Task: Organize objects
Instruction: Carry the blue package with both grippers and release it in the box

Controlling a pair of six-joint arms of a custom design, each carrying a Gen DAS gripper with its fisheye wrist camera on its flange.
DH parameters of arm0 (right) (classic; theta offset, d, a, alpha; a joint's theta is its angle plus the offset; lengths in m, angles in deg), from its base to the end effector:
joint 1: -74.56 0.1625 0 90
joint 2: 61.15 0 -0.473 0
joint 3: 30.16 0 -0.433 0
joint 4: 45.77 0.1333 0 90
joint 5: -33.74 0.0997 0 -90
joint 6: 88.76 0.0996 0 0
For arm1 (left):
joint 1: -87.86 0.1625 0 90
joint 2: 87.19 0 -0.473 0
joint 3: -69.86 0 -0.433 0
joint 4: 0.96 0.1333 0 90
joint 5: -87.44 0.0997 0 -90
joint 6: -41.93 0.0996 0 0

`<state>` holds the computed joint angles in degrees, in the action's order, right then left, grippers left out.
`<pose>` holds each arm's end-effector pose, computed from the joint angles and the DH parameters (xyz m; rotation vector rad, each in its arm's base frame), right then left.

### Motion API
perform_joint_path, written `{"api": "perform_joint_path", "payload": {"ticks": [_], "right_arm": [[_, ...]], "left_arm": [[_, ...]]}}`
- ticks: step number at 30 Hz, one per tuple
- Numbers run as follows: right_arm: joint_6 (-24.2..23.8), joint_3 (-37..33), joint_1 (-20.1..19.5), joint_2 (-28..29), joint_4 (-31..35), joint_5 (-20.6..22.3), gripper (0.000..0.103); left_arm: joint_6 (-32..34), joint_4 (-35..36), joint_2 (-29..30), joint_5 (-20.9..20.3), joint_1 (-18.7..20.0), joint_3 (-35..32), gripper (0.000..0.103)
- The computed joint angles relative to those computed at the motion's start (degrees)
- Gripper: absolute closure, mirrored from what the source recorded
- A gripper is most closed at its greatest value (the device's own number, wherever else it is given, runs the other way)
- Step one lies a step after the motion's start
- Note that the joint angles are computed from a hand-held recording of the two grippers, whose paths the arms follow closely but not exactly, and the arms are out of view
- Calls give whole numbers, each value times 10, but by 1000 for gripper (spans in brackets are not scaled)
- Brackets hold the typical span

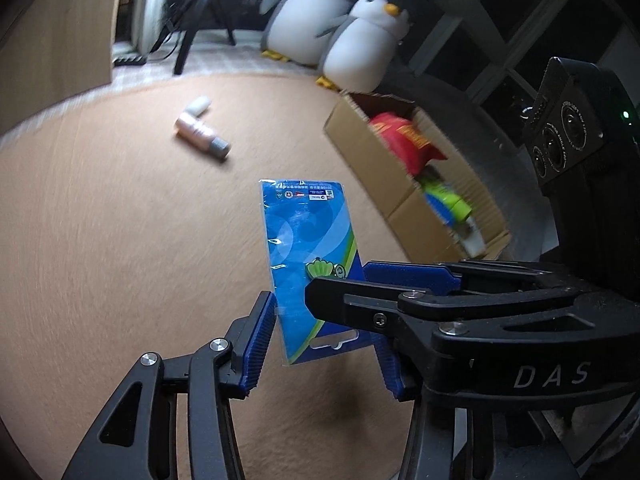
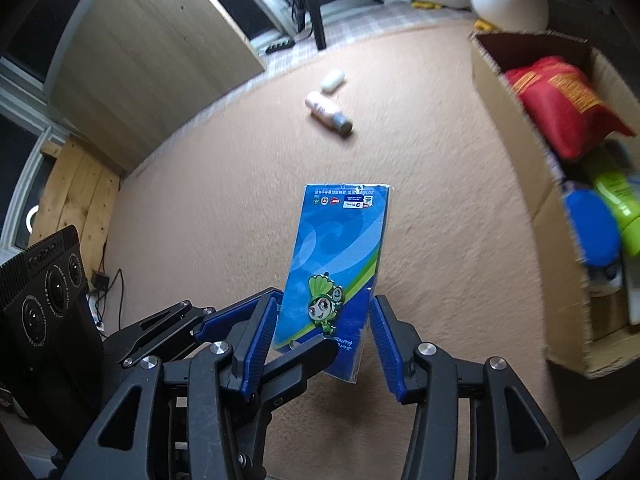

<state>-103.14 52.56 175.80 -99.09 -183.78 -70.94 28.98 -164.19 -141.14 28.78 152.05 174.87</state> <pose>0.2591 -0.7492 0.0577 0.6290 -2.8137 0.0711 -0.1272 -0.6882 0.1670 0.1525 2.6572 -0.7385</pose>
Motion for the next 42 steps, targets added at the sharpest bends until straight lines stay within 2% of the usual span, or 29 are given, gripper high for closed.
{"api": "perform_joint_path", "payload": {"ticks": [6,22,31,36,42], "right_arm": [[-2,-9,-9,-23,-9,7,57],[5,-45,-61,-60,-8,-8,57],[6,-60,-77,-63,3,-6,57],[5,-61,-78,-63,-3,-9,56],[10,-56,-78,-64,-14,-7,50]], "left_arm": [[26,14,36,0,-18,-57,52],[61,73,173,-45,-42,-229,56],[63,92,202,-38,-46,-264,56],[57,95,198,-32,-44,-261,55],[52,85,180,-20,-43,-239,55]]}}
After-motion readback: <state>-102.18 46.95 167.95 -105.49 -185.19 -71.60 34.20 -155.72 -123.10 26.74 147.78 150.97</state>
